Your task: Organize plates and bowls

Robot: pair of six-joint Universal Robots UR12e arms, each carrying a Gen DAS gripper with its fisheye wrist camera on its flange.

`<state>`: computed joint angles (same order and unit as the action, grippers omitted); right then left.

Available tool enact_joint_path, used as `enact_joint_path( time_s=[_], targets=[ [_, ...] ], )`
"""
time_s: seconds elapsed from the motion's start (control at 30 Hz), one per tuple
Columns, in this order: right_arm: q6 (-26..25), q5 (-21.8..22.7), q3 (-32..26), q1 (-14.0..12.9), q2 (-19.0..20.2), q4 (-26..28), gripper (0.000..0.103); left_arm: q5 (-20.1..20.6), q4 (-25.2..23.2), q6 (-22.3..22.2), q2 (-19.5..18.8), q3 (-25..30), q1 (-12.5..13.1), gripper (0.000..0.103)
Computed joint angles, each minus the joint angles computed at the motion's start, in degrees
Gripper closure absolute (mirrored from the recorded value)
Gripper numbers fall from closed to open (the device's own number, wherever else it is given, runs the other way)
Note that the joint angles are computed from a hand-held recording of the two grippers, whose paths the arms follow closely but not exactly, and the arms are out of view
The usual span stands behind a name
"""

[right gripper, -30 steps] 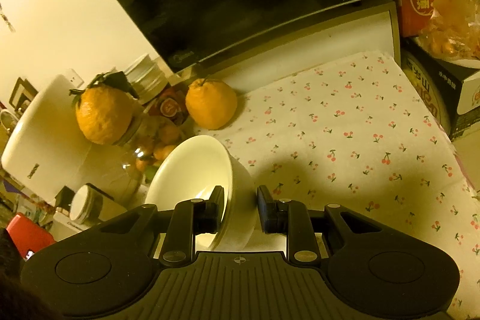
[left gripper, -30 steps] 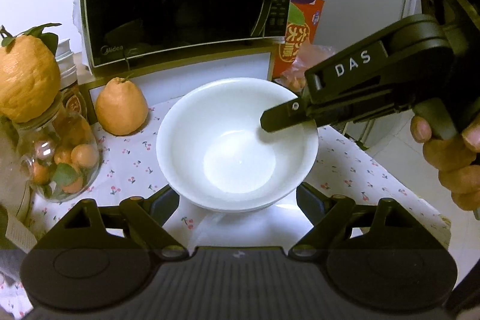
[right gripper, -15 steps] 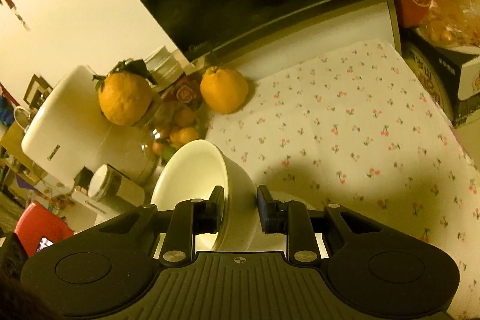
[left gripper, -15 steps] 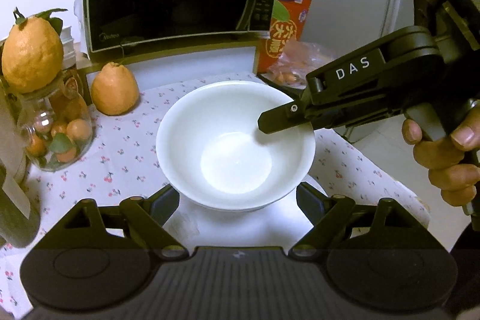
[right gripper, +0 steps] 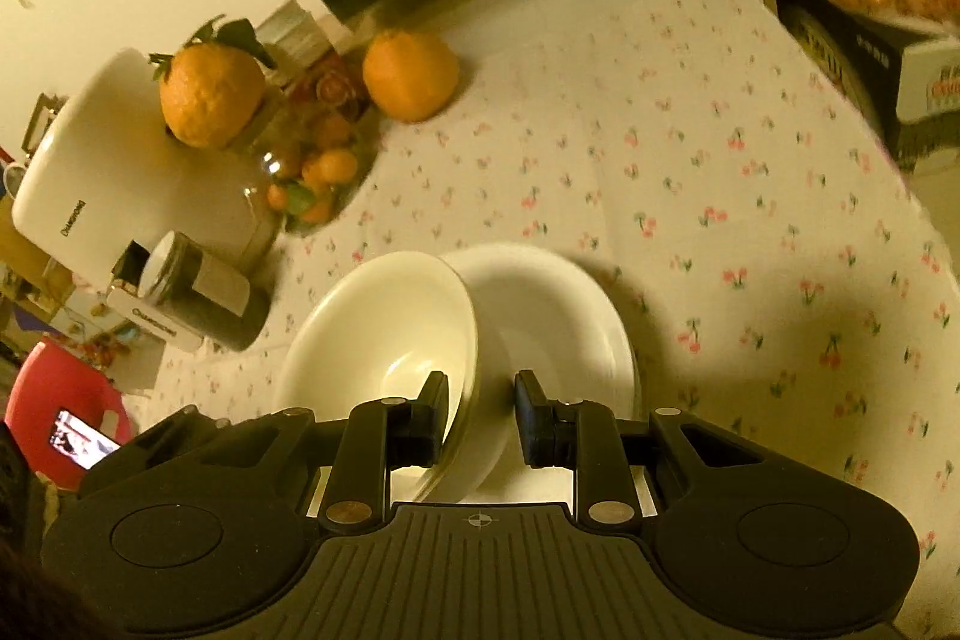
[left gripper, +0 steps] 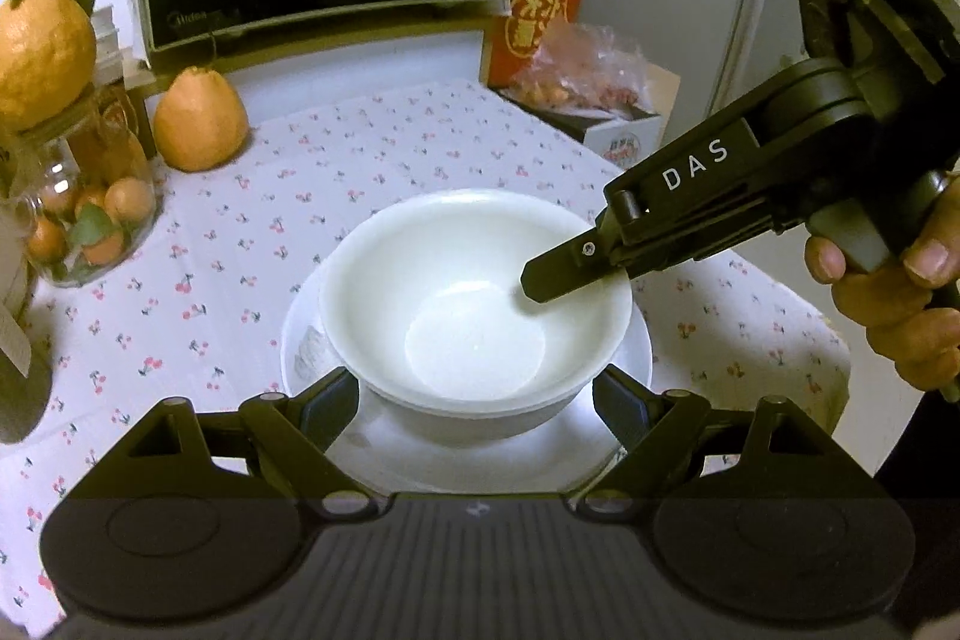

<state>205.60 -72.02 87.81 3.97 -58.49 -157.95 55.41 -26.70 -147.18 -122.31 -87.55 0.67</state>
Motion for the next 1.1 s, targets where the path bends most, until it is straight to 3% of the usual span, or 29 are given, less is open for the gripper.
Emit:
enact_joint_path(
  time_s=[0.47,0.57,0.63,0.7,0.83,1.1],
  targets=[
    [-3.4,-3.4,0.2,1.0,0.7,-2.5,0.080,2.0,3.8,1.0,-0.4,-0.8,-0.4,0.021],
    [-4.4,-3.7,0.2,1.1,0.8,-3.2,0.079,2.3,4.2,1.7,-0.3,-1.0,-0.5,0.016],
    [-4.0,-3.2,0.4,0.9,0.8,-3.7,0.077,2.3,5.0,1.4,-0.1,-1.4,-0.5,0.007],
    [-4.0,-2.7,0.5,0.8,0.7,-4.0,0.076,1.8,4.5,1.3,0.3,-1.5,-0.4,0.006],
    [-4.3,-2.9,1.3,0.7,0.3,-5.9,0.046,3.1,4.3,-0.2,1.0,-2.1,-0.3,0.003],
    [-5.9,-5.0,3.4,1.3,-2.1,-7.9,0.022,8.5,5.3,-7.3,3.7,-4.1,-0.6,0.000]
  ],
)
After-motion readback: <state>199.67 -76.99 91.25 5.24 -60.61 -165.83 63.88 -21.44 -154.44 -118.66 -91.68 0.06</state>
